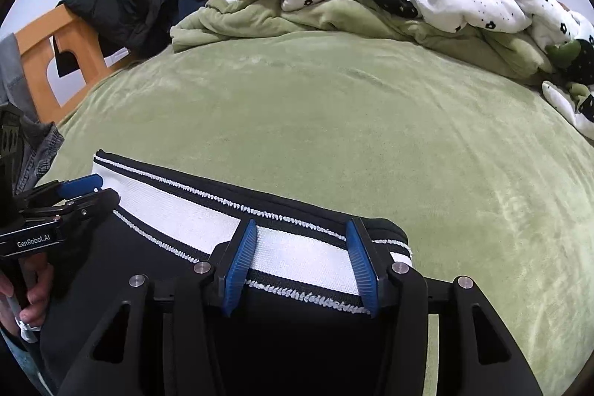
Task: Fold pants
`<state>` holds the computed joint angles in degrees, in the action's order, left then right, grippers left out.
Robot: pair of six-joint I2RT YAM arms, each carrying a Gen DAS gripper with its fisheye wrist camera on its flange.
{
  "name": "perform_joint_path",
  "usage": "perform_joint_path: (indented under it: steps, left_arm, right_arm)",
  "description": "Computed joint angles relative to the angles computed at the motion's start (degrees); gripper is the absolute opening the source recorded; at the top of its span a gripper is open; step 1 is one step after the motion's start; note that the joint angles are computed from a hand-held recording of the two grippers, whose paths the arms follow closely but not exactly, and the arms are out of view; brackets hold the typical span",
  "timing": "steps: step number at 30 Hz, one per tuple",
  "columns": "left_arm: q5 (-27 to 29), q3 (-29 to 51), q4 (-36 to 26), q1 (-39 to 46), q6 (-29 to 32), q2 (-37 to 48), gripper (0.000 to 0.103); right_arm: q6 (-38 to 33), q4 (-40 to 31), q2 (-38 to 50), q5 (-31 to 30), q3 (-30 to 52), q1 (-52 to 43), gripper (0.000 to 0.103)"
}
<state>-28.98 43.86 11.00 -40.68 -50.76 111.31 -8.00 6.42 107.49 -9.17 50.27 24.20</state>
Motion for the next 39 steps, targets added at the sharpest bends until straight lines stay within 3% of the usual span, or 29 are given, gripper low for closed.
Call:
perform_joint_path:
  steps: [6, 9, 14, 19, 21, 24, 27, 29, 32, 34, 37, 39]
  left_arm:
    - [-0.31, -1.63, 2.27, -0.25, -0.18, -0.52, 0.066]
    - [1.04, -1.34, 2.66, 0.03, 1.07, -0.15, 0.076]
    - [3.88, 1.83, -6.36, -0.51, 1.70, -0.95, 0.080]
    - [5.29, -5.47, -8.99, -6.99, -5.59, -8.40, 0.080]
    - [2.57, -8.15, -10.84, -13.30, -11.01, -10.80, 0.080]
    - [0.39, -12.32, -8.29, -22.86, -18.74, -11.59, 0.081]
    - [-8.41, -11.04, -15.01, -34.49, -31.42, -8.67, 0.080]
    - [-12.09, -8.54, -23.80, -40.90, -40.90, -7.53, 0.080]
    - [-10.52, -7.82, -31.08, -45.48, -47.66, -9.01, 0.081]
    - [-7.57, -8.35, -33.94, -48.06, -51.72, -10.05, 0.079]
    - [-7.39, -4.93, -43.68, -53.92, -60.70, -7.26, 0.079]
    - [-6.30, -1.69, -49.90, -55.96, -62.73, -4.67, 0.079]
  right_arm:
    - [0.07, 0.97, -0.21, -0.68, -0.72, -0.27, 0.051]
    - [0.04, 0.99, -0.15, -0.67, -0.69, -0.27, 0.051]
    - [-0.39, -0.90, -0.54, -0.92, -0.19, -0.36, 0.052]
    - [-1.42, -7.00, -9.35, -2.79, -5.84, -2.16, 0.064]
    - [-1.53, -9.07, -13.18, -6.02, -9.73, -4.15, 0.075]
    - [-2.79, -3.90, -22.75, -5.22, -21.28, -5.51, 0.075]
    - [-4.41, -2.74, -29.60, -2.94, -29.27, -5.11, 0.078]
    - [-3.74, -3.09, -34.98, -4.45, -34.10, -6.62, 0.078]
    - [-5.21, -8.40, -39.24, -9.78, -35.86, -12.43, 0.079]
    - [-9.36, -14.79, -37.51, -15.18, -34.22, -18.49, 0.078]
    - [-14.35, -20.04, -38.13, -20.58, -34.59, -27.62, 0.077]
    - [-17.48, -24.11, -42.22, -22.28, -35.34, -33.10, 0.077]
